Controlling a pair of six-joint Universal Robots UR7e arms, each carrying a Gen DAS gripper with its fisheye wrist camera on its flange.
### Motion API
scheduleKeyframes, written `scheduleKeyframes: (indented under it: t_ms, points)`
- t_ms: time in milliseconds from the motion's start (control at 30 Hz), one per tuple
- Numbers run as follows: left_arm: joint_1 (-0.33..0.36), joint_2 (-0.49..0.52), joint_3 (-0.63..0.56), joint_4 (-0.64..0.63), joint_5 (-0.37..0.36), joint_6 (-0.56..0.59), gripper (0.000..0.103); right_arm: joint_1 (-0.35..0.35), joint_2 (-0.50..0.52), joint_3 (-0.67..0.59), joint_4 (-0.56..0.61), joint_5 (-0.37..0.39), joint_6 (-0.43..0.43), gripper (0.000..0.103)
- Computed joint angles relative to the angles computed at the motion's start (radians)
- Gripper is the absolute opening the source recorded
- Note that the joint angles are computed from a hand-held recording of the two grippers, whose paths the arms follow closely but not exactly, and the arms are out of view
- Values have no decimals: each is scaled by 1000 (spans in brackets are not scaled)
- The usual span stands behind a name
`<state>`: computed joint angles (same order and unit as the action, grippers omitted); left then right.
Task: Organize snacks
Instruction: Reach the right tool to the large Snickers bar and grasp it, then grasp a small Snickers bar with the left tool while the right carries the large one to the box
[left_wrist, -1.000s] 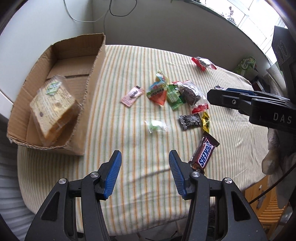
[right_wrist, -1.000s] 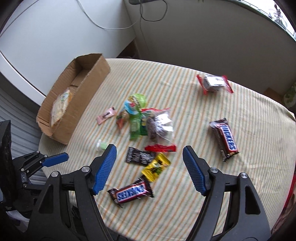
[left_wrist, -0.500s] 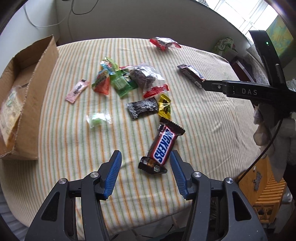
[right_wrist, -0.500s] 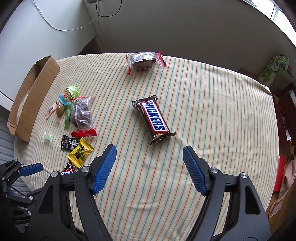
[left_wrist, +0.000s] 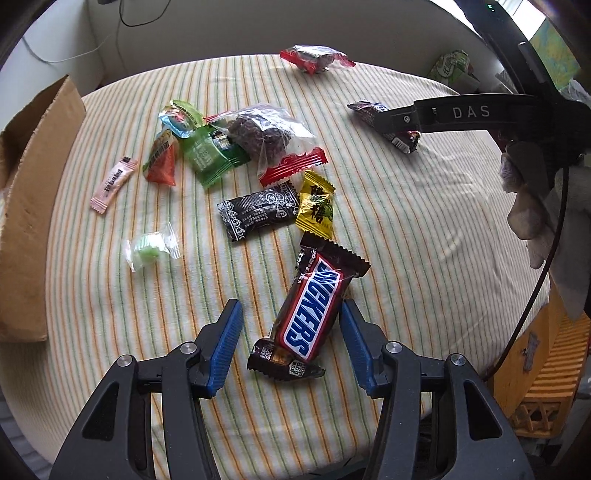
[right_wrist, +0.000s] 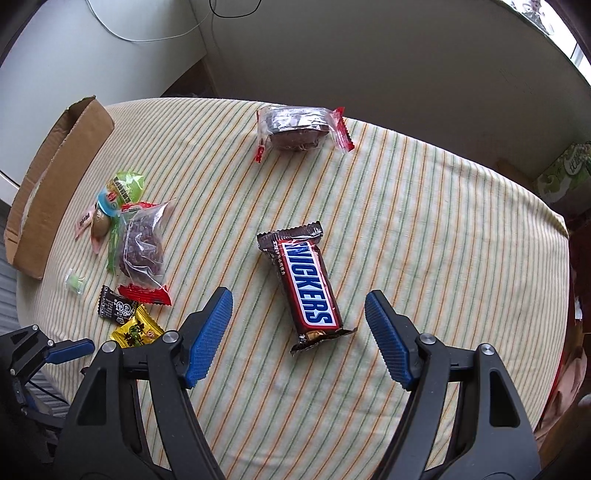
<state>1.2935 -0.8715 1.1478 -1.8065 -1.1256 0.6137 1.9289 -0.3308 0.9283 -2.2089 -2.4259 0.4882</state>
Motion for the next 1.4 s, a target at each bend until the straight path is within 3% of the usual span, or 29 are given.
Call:
scheduleKeyframes:
  t_ms: [200,333,400,633,1067,1400]
  points:
    - [-6,-3,32,-52,4,12,50,-16,26,-47,49,6,-10,66]
    - [-5,0,32,-75,10,8,31,-21,39,-69,71,-1,-20,60]
    - [-1,10,8,-58,2,-8,28,-24,56,-94,78,-4,-28,59]
    - [4,9,0,-47,-13,-35,27,-23,84,-138,91,-19,-43,30]
    - [10,8,-46,1,-34,-89,27,3,32,-50,45,-16,-21,30]
    - [11,-2,-91,10,-56,-90,27,44,41,-84,70,-21,-2,30]
